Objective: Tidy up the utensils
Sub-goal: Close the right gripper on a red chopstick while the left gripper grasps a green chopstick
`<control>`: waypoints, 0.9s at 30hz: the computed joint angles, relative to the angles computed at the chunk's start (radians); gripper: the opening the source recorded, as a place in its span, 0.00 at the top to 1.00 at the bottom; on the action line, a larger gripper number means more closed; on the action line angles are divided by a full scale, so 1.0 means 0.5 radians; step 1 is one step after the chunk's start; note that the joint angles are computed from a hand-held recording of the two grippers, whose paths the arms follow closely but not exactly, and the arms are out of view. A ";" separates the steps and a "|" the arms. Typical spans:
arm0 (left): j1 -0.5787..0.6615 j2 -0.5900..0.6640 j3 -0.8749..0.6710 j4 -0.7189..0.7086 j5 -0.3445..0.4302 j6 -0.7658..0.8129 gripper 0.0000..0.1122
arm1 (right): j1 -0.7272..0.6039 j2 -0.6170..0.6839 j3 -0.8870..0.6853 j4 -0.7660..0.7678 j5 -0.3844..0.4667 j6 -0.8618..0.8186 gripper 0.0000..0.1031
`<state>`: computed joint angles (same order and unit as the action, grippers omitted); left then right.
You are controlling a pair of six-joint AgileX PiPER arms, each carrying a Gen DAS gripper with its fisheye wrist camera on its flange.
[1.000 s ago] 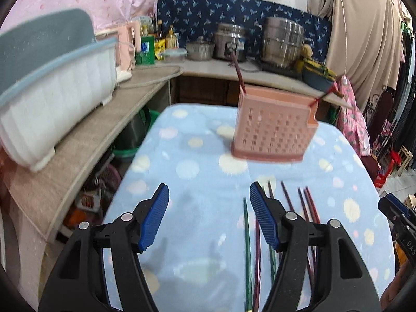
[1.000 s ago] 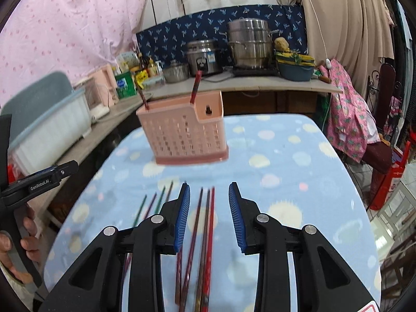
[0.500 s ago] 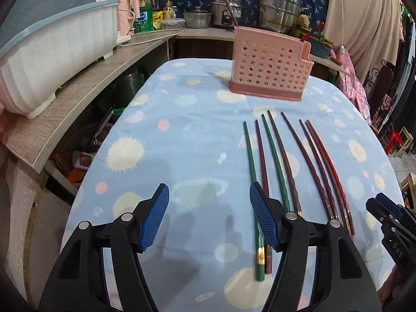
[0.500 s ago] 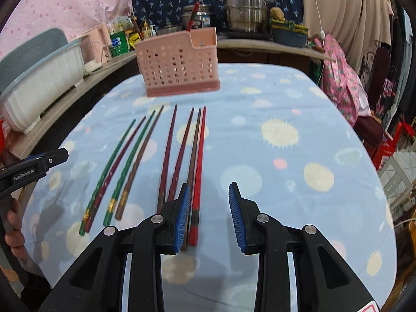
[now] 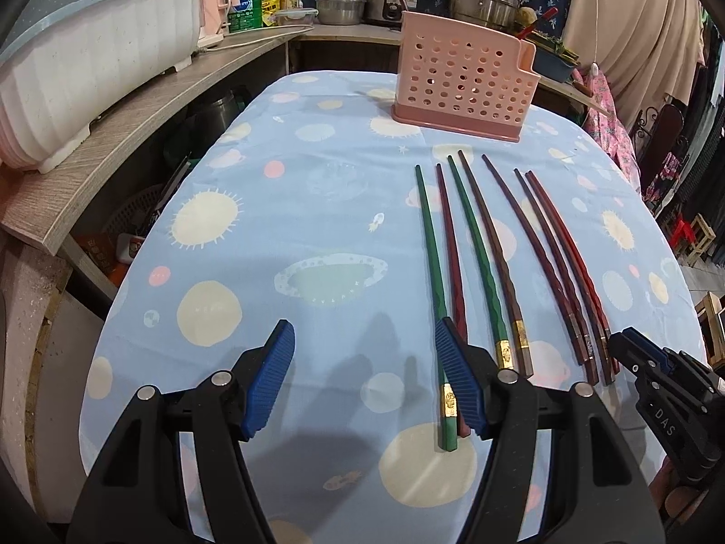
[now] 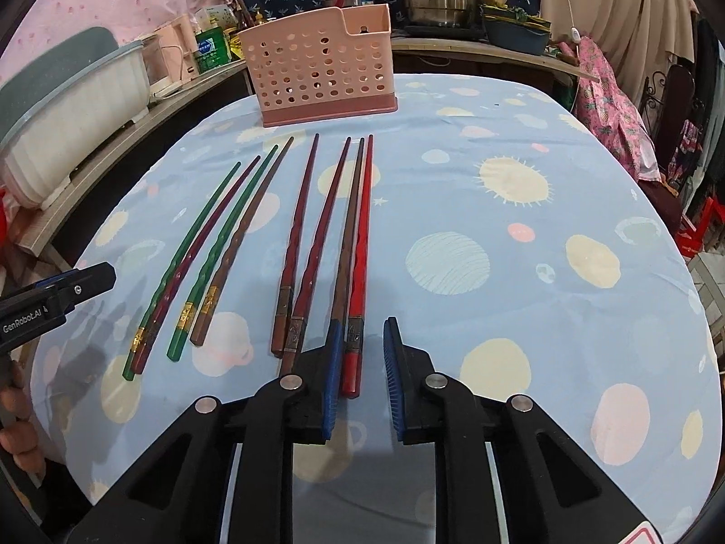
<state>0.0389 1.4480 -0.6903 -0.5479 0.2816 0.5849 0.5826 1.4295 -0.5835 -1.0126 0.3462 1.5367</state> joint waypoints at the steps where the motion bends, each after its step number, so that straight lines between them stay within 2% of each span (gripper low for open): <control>1: 0.004 0.001 0.002 -0.015 0.003 0.016 0.45 | -0.003 0.000 0.000 0.004 0.000 -0.006 0.85; 4: 0.003 0.003 0.009 -0.030 0.005 0.036 0.45 | -0.023 -0.001 0.008 0.032 -0.039 -0.036 0.86; 9: -0.009 0.012 0.018 -0.042 0.011 0.046 0.45 | 0.011 0.040 -0.004 -0.017 0.009 0.006 0.87; 12: -0.013 0.021 0.020 -0.063 0.018 0.069 0.45 | -0.014 0.031 0.011 -0.034 -0.005 0.027 0.93; 20: -0.054 0.029 0.055 -0.135 0.044 0.139 0.45 | -0.076 0.004 0.040 -0.036 -0.046 0.024 0.93; 27: -0.145 0.087 0.091 0.031 -0.035 -0.051 0.45 | -0.089 -0.001 0.059 -0.097 -0.073 0.085 0.93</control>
